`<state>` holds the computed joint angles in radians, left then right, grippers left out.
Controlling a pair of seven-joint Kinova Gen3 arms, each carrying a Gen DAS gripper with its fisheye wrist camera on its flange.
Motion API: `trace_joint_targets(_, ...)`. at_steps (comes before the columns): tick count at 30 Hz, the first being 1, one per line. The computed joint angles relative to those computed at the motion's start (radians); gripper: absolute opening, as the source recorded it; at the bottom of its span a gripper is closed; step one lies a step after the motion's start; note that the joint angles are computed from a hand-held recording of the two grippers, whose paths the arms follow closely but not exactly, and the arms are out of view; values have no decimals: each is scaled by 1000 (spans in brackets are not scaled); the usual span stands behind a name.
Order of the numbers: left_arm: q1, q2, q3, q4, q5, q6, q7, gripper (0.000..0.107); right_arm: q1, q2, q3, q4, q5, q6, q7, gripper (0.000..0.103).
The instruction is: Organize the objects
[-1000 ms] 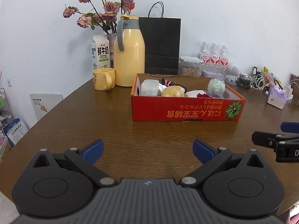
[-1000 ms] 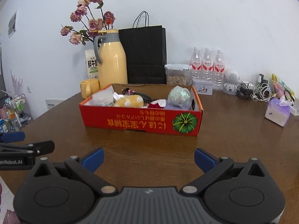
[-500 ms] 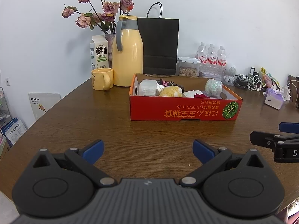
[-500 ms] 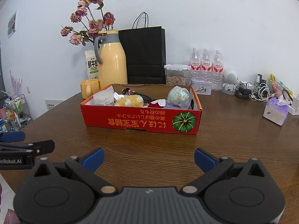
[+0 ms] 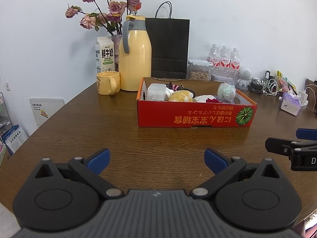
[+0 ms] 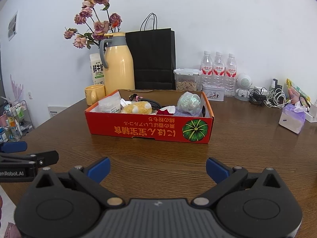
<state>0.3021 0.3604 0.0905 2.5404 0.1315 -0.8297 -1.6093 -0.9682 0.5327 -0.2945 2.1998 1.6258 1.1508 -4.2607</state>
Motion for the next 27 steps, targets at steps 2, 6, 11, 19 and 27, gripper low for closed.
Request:
trace_joint_targets(2,0,0,0,0,0,1,1,103,0,0,0,0,0,1,-1,103)
trace_joint_targets(6,-2,-1,0,0,-3,3,1,103,-1,1,0,-1,-1,1,0,103)
trace_joint_targets(11,-1,-4,0,-3,0,14,0,103,-2,1,0,0,-1,2,-1,103)
trace_joint_targets(19,-5,-6,0,-3,-4,19,2,103,-1,-1,1,-3,-5,0,6,103)
trace_joint_targets(27,-7,-1,0,4,-8,6,9,103,-1,-1,1,-3,-6,-1,7,103)
